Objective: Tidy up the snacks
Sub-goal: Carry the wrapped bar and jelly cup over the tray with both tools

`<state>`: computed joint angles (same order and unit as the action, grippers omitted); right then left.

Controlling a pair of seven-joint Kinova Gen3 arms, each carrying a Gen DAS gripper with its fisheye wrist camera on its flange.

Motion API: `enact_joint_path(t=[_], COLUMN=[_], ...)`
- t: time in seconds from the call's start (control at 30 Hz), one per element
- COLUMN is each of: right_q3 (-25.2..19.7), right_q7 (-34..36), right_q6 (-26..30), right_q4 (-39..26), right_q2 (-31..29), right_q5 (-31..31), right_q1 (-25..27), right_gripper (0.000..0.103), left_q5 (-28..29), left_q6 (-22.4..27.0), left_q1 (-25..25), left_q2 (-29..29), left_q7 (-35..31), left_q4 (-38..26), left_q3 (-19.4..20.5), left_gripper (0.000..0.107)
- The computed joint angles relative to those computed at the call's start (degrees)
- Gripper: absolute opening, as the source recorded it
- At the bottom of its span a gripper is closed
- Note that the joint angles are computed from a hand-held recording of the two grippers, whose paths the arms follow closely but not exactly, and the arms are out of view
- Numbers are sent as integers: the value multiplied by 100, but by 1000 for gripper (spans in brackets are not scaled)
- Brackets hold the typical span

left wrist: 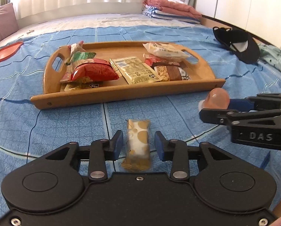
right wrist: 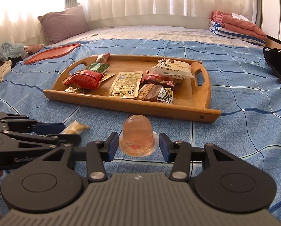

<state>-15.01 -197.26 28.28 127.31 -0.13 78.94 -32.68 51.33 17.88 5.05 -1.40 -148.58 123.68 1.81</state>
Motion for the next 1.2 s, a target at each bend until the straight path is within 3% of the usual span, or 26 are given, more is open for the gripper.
enact_joint_path(t=[0.03, 0.63, 1.2], right_q3=[1, 61, 443], right_q7=[-23, 159, 1915], right_q6=[-1, -65, -484], right_q4=[7, -274, -1393], right_q2=[-3, -31, 264], right_q5=[14, -9, -1124], right_q1=[1, 115, 499], right_gripper=[51, 51, 50], left_q5=[10, -320, -274], left_q6=[-59, 247, 440], left_q1=[22, 124, -422], left_q2=[7, -270, 314], left_q7=[-48, 260, 482], left_q4=[11, -407, -1729], left_q3=[13, -253, -115], left_gripper=[21, 20, 20])
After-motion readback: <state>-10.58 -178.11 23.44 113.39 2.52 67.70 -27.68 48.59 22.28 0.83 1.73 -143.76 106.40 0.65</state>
